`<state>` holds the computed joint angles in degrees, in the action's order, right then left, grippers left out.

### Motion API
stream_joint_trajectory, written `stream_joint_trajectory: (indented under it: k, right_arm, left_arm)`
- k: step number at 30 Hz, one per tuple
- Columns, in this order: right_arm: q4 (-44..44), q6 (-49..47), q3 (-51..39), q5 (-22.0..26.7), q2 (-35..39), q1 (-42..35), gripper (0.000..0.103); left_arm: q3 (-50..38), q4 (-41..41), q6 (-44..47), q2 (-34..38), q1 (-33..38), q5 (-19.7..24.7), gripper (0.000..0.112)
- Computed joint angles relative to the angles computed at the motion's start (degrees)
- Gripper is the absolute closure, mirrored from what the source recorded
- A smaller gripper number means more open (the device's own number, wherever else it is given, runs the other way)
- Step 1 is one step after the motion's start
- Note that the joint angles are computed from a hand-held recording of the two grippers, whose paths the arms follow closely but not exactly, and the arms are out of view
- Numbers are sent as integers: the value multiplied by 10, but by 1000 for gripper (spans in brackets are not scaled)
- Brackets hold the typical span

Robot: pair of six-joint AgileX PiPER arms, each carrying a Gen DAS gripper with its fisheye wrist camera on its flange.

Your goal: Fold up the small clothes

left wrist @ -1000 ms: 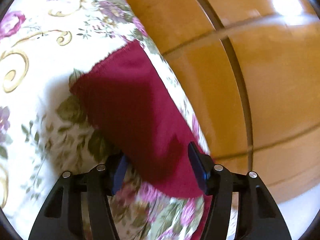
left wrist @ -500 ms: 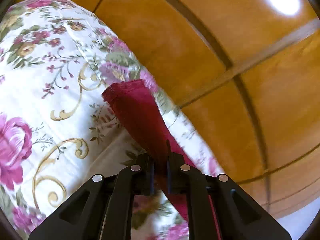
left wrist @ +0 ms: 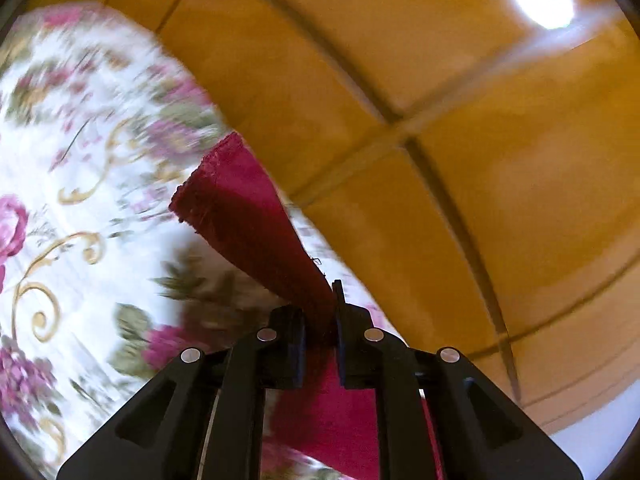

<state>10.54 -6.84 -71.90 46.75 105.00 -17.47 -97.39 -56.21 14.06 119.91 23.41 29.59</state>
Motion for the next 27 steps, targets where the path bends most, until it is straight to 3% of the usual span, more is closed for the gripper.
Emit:
stream_joint_trajectory:
  k: [9,15,22,27]
  right_arm:
    - [10,6,-9,15,-5,-18,2]
    - [33,-6,-15,33,-9,-33,2]
    - [55,-37,-31,55,-13,-62,2]
    - [61,-41,-37,65,-17,-73,2]
  left_arm:
    - [10,40,55,-66,-153,-27,103]
    - [-12,158,-8,-57,-286,-39,103]
    - [-75,362,-180,-8,-415,-38,103]
    - [-95,417,-190,27,-463,-43,103]
